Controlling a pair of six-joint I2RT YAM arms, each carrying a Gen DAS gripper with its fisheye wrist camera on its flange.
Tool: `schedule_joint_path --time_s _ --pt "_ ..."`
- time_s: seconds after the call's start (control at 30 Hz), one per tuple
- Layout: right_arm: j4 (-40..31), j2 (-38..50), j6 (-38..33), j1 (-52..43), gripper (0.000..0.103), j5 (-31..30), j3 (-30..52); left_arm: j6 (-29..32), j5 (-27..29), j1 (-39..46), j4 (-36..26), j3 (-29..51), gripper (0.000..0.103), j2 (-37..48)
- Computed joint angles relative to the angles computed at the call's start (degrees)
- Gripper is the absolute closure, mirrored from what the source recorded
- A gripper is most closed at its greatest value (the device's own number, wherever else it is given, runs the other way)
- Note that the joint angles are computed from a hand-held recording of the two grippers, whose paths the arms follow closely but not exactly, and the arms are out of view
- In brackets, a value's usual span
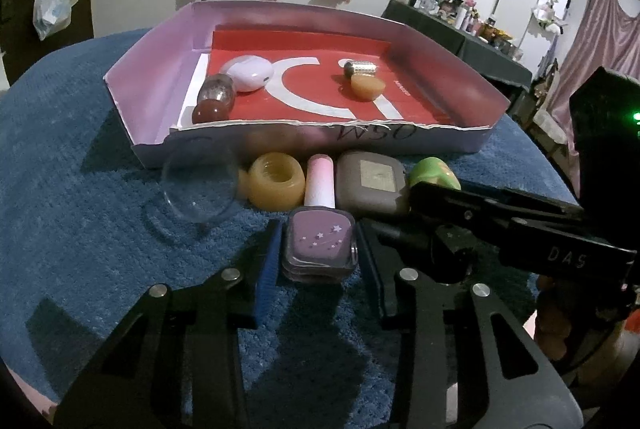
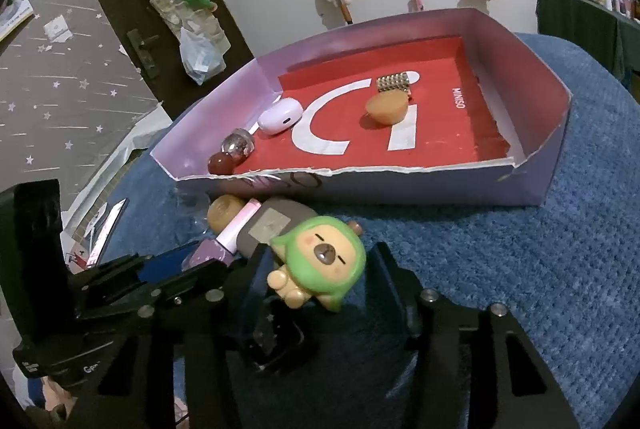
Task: Organize rigid objects
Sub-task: 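Grasp the purple nail polish with the left tool while the right tool grasps the green figurine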
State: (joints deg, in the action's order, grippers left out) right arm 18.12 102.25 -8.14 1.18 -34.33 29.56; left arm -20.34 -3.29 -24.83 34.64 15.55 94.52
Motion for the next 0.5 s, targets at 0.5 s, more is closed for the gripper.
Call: schedule_joint_path --time_s 0.5 --pt "-2.5 -1.6 -1.3 -3.2 0.053 -2.1 -0.8 -1.3 -4.4 -3.1 -3.3 0.5 0.068 -1.0"
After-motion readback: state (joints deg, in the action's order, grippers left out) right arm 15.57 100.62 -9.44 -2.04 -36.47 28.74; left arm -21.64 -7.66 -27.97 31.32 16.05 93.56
